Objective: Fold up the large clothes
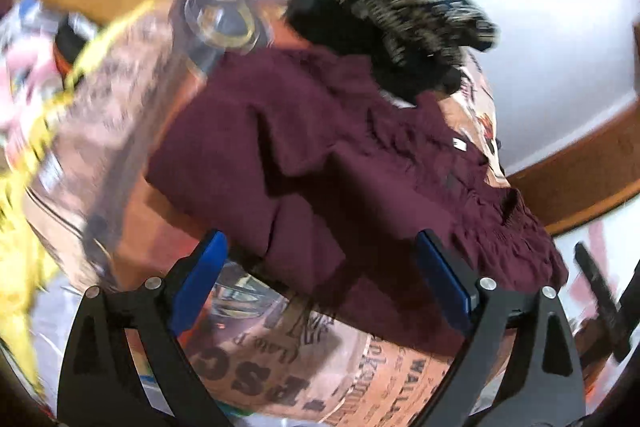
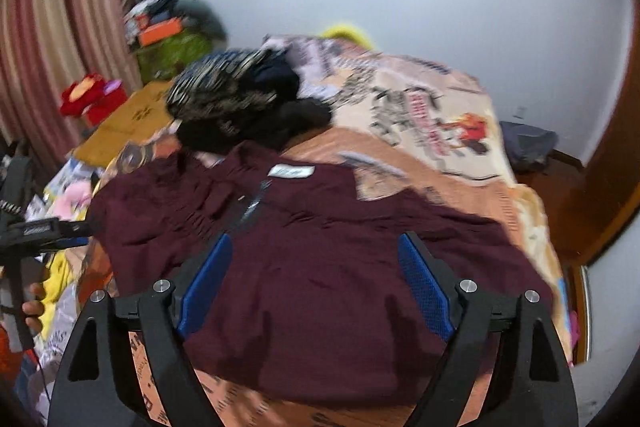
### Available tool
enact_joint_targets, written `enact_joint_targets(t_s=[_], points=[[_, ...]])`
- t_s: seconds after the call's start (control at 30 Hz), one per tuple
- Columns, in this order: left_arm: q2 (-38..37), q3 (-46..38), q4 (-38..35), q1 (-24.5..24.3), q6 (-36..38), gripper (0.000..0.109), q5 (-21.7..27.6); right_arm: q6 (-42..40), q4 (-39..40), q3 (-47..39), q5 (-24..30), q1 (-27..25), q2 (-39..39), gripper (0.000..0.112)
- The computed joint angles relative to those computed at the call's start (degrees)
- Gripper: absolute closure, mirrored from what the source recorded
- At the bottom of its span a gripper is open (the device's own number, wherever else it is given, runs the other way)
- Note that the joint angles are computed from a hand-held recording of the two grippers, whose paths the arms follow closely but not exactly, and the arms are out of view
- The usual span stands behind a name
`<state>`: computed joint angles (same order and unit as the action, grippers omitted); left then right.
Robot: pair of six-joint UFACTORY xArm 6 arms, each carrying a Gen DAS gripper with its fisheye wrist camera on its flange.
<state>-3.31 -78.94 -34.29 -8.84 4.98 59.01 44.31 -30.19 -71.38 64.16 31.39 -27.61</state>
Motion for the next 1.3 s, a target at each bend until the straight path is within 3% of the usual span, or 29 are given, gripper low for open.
enact_joint_targets(t_s=[0.17,0.43,0.47,0.5,0.57,0.63,0.73,0.97,1.17,1.3], points=[[2.9,1.6,-3.9,1.1,-4.5,0.014,-2.2,-4.9,5.7,-0.4,-1.6,-1.2,5.0,0.030],[8.5,-0.2,-15.2,1.5,-1.2,0.014,-2.8,-8.6,10.0,1.8,-1.0,-2.3,7.4,0.030],[8.9,-0.1,-15.4,1.1,-0.8,0.016,-3.9,-8.6,10.4,2.0,-1.1,-2.4,7.2,0.030],[8.7,0.3,-14.7,0.3,-0.9,0.027,-5.8,-8.9,11.2,1.9,-1.1,-2.8,7.2,0.029],[8.6,0.2,-8.2,-1.8,-3.9,0.040,-9.6,-9.4,13.0,1.2,-1.0,-3.5,7.3,0.029],[7.8,0.5,0.4,-3.9,-7.1,0.061,-12.4,-9.2,14.3,0.2,-0.6,-4.0,7.9,0.029],[6.1,0.9,6.9,-5.0,-8.8,0.077,-14.8,-9.3,15.8,-1.3,0.0,-4.1,8.3,0.029],[4.7,-6.7,5.7,-2.9,-7.4,0.084,-14.7,-7.8,12.9,-1.8,-0.1,-2.2,6.2,0.029],[3.0,-12.8,25.5,-6.7,-12.9,0.084,-21.9,-5.3,10.2,0.0,-1.2,-2.7,2.1,0.029],[3.1,-14.7,43.2,-13.2,-17.6,0.084,-25.4,-2.5,9.5,3.0,-2.7,-4.5,-2.0,0.029]])
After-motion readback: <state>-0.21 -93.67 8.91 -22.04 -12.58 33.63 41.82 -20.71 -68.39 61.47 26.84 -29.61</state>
